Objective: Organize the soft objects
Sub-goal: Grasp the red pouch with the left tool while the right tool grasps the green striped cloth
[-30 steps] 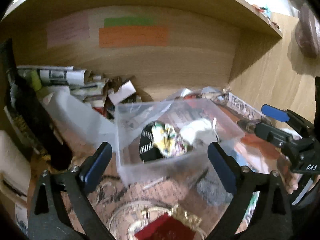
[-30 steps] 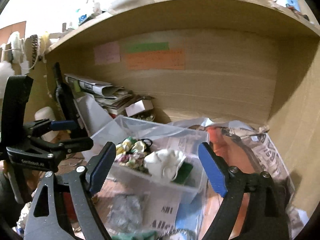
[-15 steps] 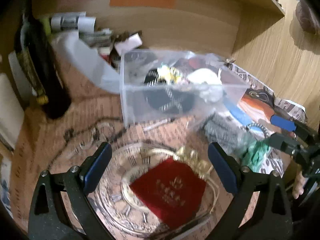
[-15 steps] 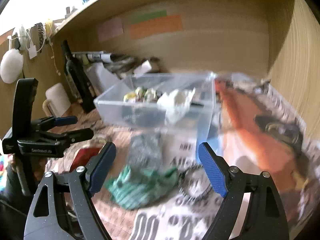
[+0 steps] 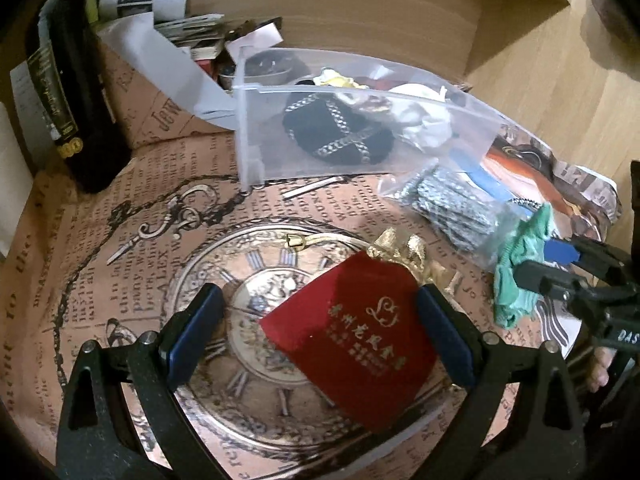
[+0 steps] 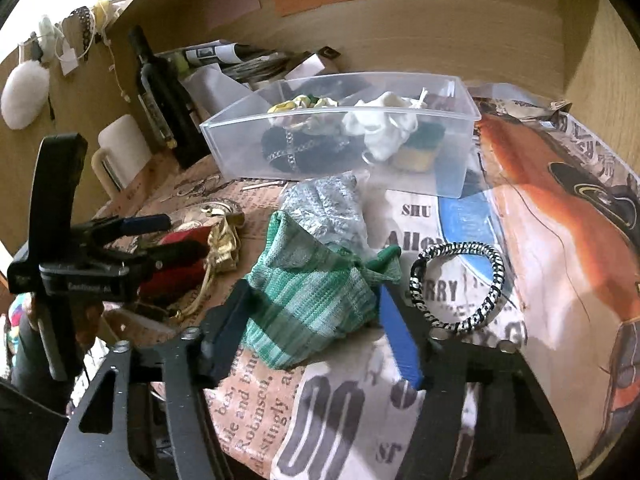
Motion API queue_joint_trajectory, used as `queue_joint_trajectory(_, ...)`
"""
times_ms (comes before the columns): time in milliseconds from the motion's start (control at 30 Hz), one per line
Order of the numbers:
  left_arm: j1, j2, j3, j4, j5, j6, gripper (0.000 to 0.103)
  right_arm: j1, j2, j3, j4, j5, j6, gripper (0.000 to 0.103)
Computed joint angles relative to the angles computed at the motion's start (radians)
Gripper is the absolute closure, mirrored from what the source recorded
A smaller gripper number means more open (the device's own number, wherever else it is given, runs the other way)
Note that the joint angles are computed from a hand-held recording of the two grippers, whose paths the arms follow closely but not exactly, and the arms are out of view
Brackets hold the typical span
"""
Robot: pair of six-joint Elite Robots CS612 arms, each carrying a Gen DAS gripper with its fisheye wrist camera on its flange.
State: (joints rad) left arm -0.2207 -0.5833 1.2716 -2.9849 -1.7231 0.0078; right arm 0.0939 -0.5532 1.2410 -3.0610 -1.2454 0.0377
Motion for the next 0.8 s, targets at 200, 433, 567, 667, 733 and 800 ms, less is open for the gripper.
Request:
queue_joint_trajectory(200, -0.004, 0.007, -0.004, -0.022, -0.009, 0.021, 0.036, -0.006, -0.001, 0.007, -0.034, 0.010, 0.003, 0.072)
queue_joint_trajectory(433, 0.003, 0.013, -0.025, 0.003, -0.059, 0.015, 0.077, -0.007, -0.009, 0.012, -0.118, -0.008, 0.033, 0.076)
queue_joint_trajectory(567, 0.005, 0.013, -0.035, 0.001, -0.062, -0.002, 0.084, -0.009, -0.013, 0.011, -0.161, -0.034, 0.044, 0.076)
queue_joint_trajectory(667, 0.007, 0.009, -0.038, -0.027, -0.071, -0.014, 0.085, -0.013, -0.015, 0.008, -0.199, -0.051, 0.047, 0.076)
queue_joint_trajectory(733, 0.007, 0.005, -0.039, -0.053, -0.070, -0.018, 0.085, -0.015, -0.015, 0.004, -0.217, -0.060, 0.046, 0.076)
queue_joint_trajectory(800, 0.008, 0.000, -0.041, -0.082, -0.075, -0.020, 0.085, -0.017, -0.014, -0.007, -0.236, -0.071, 0.044, 0.076)
